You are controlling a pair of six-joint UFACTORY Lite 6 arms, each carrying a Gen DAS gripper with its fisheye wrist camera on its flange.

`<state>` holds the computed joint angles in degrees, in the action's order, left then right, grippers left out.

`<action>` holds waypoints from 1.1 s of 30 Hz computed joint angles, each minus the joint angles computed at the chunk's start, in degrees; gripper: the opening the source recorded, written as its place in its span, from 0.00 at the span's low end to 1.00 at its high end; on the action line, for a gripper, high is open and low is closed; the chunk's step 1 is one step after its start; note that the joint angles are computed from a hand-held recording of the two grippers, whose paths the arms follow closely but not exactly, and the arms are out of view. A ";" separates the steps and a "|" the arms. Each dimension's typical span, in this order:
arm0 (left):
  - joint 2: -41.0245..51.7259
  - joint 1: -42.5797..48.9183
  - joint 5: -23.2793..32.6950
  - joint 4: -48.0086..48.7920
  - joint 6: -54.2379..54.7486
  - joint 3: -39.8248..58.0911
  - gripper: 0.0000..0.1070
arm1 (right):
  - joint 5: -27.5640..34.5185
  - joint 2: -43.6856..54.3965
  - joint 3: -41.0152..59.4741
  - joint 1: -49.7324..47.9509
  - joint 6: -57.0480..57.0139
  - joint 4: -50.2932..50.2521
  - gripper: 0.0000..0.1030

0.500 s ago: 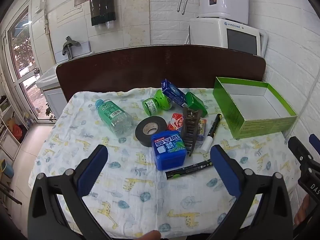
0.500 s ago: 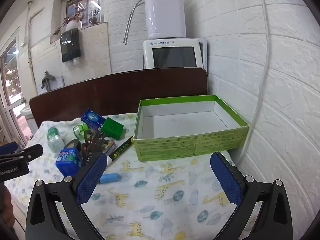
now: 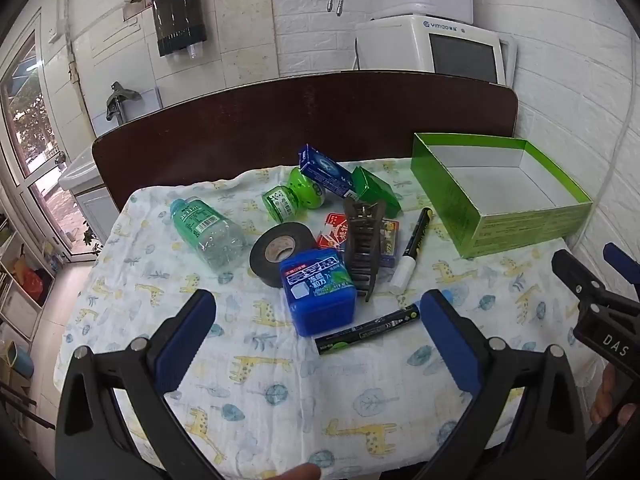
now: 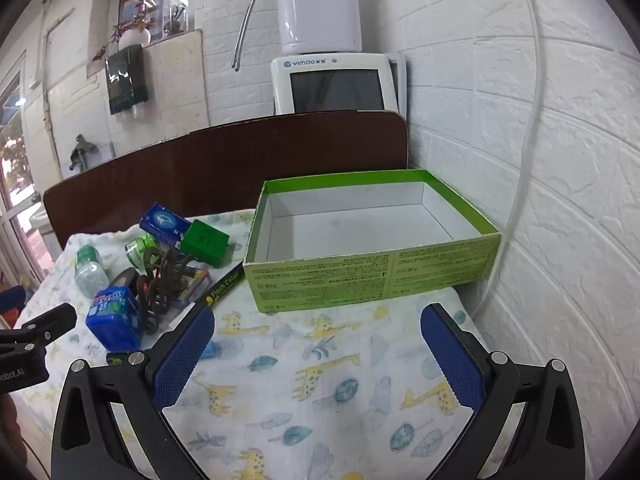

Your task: Organize rigid objects

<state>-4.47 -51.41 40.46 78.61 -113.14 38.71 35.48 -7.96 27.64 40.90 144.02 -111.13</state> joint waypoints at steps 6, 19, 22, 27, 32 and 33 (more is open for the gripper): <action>0.89 0.73 -0.15 1.42 -1.05 0.21 0.95 | -1.04 2.86 0.69 -1.92 3.12 -3.94 1.00; 0.50 0.89 -0.31 0.60 -1.98 -0.70 0.95 | -3.20 5.22 2.98 -3.24 2.58 -5.45 1.00; -0.02 0.31 -0.20 1.69 -3.86 -1.97 0.95 | -3.35 5.35 2.87 -3.26 3.33 -6.14 1.00; -0.04 0.05 0.39 2.65 -7.15 -3.26 0.95 | -4.64 6.68 2.58 -4.23 7.76 -10.82 1.00; -1.64 0.59 -0.20 1.02 -6.41 -3.76 0.95 | -5.52 7.38 4.63 -3.93 2.69 -6.29 1.00; -2.26 0.14 0.67 1.15 -6.39 -4.08 0.95 | -5.28 7.01 5.03 -3.38 0.38 -4.01 1.00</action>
